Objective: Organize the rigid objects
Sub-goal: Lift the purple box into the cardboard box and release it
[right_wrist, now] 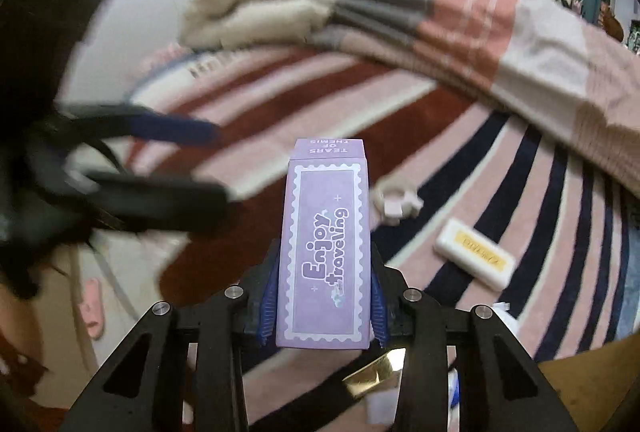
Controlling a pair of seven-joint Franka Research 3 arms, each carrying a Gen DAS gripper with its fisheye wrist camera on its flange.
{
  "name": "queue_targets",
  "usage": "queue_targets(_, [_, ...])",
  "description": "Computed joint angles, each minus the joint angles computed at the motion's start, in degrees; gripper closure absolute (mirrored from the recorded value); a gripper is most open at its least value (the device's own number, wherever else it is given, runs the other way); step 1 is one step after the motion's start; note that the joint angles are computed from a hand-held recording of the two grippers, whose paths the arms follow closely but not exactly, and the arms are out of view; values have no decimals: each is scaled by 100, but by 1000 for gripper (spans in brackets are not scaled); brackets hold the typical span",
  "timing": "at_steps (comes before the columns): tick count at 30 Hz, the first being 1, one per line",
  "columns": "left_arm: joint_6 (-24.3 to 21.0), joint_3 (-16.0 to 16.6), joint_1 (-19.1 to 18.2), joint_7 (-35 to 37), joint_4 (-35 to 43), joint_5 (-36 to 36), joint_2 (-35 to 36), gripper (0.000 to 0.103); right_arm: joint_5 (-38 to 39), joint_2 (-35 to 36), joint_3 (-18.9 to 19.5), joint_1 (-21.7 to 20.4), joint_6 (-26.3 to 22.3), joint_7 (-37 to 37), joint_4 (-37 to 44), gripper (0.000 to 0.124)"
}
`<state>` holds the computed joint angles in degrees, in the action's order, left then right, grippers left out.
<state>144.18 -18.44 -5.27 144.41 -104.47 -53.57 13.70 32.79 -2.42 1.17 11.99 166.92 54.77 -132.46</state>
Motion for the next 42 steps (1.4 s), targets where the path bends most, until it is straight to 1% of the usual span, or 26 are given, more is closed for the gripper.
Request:
queue_targets(3, [-197, -147, -24, 356, 151, -425, -70, 19, 480, -580, -72, 107, 41, -366, -273, 91])
queue_targets(4, [-210, -167, -78, 408, 205, -489, -84, 27, 677, -773, -143, 166, 35, -554, -361, 91])
queue_targets(5, [-241, -184, -150, 421, 287, -496, -83, 37, 941, -1021, -168, 135, 15, -827, -460, 91])
queue_targets(6, [-289, -187, -213, 413, 371, -464, -65, 42, 806, -1069, -336, 303, 37, -700, -508, 91])
queue_targets(7, [-355, -206, -287, 414, 481, -406, -36, 50, 847, -1219, -360, 271, 37, -688, -587, 91])
queue_targets(8, [-328, -220, -368, 403, 554, -335, -17, 54, 851, -1375, -414, 249, 19, -655, -672, 91])
queue_targets(9, [-245, -234, -471, 354, 620, -207, 5, 56, 805, -1489, -431, 213, 23, -580, -733, 91])
queue_targets(11, [-308, -302, -630, 229, 866, 10, 139, 57, 683, -1774, -485, 96, 88, -418, -934, 91])
queue_targets(14, [-385, -426, -835, 12, 1189, 342, 352, 57, 454, -2189, -622, -112, -7, -163, -1203, 91])
queue_targets(17, [-543, -533, -1082, -343, 1610, 845, 648, 57, 151, -2591, -640, -509, -133, 129, -1479, 91])
queue_targets(20, [-753, -595, -1325, -789, 2057, 1458, 988, 57, -205, -2856, -713, -870, -397, 437, -1634, 91])
queue_targets(22, [-919, -595, -1507, -1213, 2366, 1912, 1225, 57, -469, -2940, -790, -1104, -688, 649, -1654, 91])
queue_targets(24, [-995, -623, -1626, -1483, 2563, 2261, 1400, 57, -660, -2919, -843, -1309, -998, 832, -1606, 91])
queue_targets(27, [-1119, -654, -1728, -1777, 2746, 2686, 1571, 57, -990, -2876, -777, -1602, -1270, 1094, -1587, 91])
queue_targets(28, [-1107, -654, -1761, -1855, 2760, 2812, 1591, 56, -1112, -2863, -743, -1687, -1314, 1178, -1599, 91])
queue_targets(29, [-1087, -644, -1791, -1933, 2753, 2943, 1588, 50, -1196, -2849, -730, -1738, -1342, 1251, -1607, 90])
queue_targets(30, [-1055, -657, -1793, -1979, 2736, 3019, 1581, 45, -1257, -2843, -720, -1778, -1362, 1313, -1621, 90])
queue_targets(31, [-1025, -681, -1780, -2005, 2714, 3063, 1569, 37, -1338, -2836, -691, -1831, -1398, 1414, -1630, 90])
queue_targets(32, [-969, -715, -1744, -1993, 2655, 3068, 1530, 32, -1409, -2831, -669, -1871, -1413, 1494, -1641, 90])
queue_targets(34, [-875, -753, -1670, -1964, 2555, 3077, 1449, 30, -1534, -2825, -655, -1934, -1472, 1608, -1652, 89])
queue_targets(37, [-670, -788, -1517, -1911, 2332, 2981, 1262, 29, -1584, -2885, -691, -1902, -1545, 1683, -1679, 81])
queue_targets(40, [-433, -802, -1307, -1798, 2036, 2769, 1009, 29, -1658, -2921, -614, -1870, -1387, 1769, -1702, 69])
queue_targets(42, [-245, -773, -1169, -1703, 1794, 2632, 809, 28, -1726, -2976, -517, -1825, -1247, 1839, -1729, 54])
